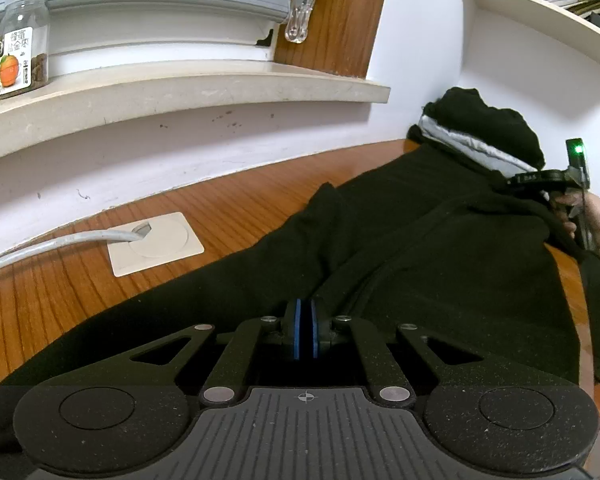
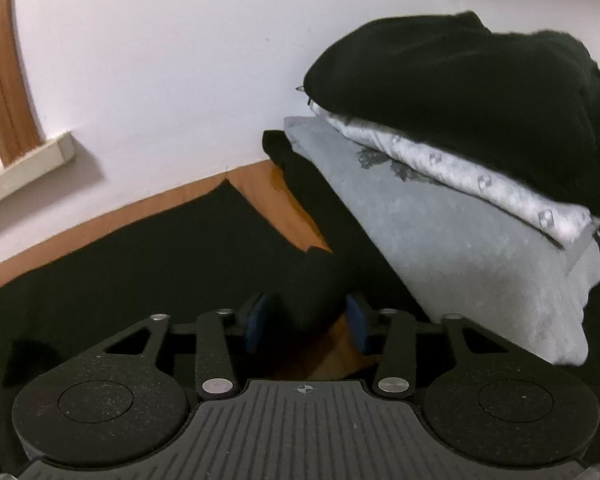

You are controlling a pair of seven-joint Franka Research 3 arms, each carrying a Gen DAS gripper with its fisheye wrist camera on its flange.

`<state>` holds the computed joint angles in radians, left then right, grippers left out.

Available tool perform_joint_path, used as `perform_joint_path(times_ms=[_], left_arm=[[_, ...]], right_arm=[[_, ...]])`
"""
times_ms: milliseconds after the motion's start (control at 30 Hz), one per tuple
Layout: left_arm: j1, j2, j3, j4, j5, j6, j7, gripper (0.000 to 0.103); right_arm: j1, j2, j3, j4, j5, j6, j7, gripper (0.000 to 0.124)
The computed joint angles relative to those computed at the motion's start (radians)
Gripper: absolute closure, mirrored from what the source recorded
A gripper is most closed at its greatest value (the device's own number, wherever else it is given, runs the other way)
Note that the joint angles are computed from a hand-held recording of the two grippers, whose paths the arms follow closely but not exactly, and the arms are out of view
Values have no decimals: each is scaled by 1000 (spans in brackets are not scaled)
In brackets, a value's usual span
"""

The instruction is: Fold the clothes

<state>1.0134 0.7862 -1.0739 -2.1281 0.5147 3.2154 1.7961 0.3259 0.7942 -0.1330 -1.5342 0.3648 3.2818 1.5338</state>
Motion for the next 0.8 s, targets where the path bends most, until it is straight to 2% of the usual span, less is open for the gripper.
perform_joint_path(times_ms=[33, 67, 100, 133, 200, 267, 300, 367, 400, 500, 600, 667, 733, 767, 800], left_arm=[[0, 0, 0, 0, 1, 0, 0, 98], [1, 1, 0, 1, 1, 0, 1, 98], [1, 1, 0, -1, 2, 4, 1, 98], [2, 1, 1, -2, 3, 8, 0, 98], [9, 4, -2, -7, 11, 19, -4, 98], [13, 9, -6, -5, 20, 14, -9, 98], [14, 10, -7, -3, 22, 8, -10, 98], [12, 6, -5, -3, 20, 10, -12, 93], [10, 2, -2, -4, 20, 14, -15, 87], [3, -4, 6, -3, 22, 16, -24, 86], [1, -5, 9, -4, 28, 22, -30, 86], [5, 0, 7, -6, 36, 28, -31, 86], [15, 8, 1, -15, 55, 50, -31, 85], [19, 9, 1, -20, 68, 65, -34, 76], [22, 10, 2, -25, 85, 80, -39, 72]], right_arm=[[-38, -6, 39, -14, -67, 21, 48, 113], [-72, -10, 85, -29, -65, 57, 26, 116], [-71, -18, 96, -58, -17, 132, -26, 117], [-39, -29, 72, -94, 45, 214, -77, 117], [66, -45, -35, -164, 129, 349, -94, 118], [156, -37, -125, -169, 283, 328, -203, 118], [166, -35, -143, -164, 310, 274, -241, 117], [151, -38, -133, -164, 325, 226, -276, 117], [133, -50, -112, -169, 321, 215, -286, 116], [91, -92, -54, -208, 299, 233, -309, 101], [-50, -183, 111, -337, 160, 319, -281, 91], [-127, -239, 193, -431, 61, 360, -237, 80], [-180, -292, 246, -528, -37, 389, -187, 77], [-200, -318, 264, -573, -85, 401, -163, 77], [-217, -343, 279, -618, -132, 411, -138, 77]])
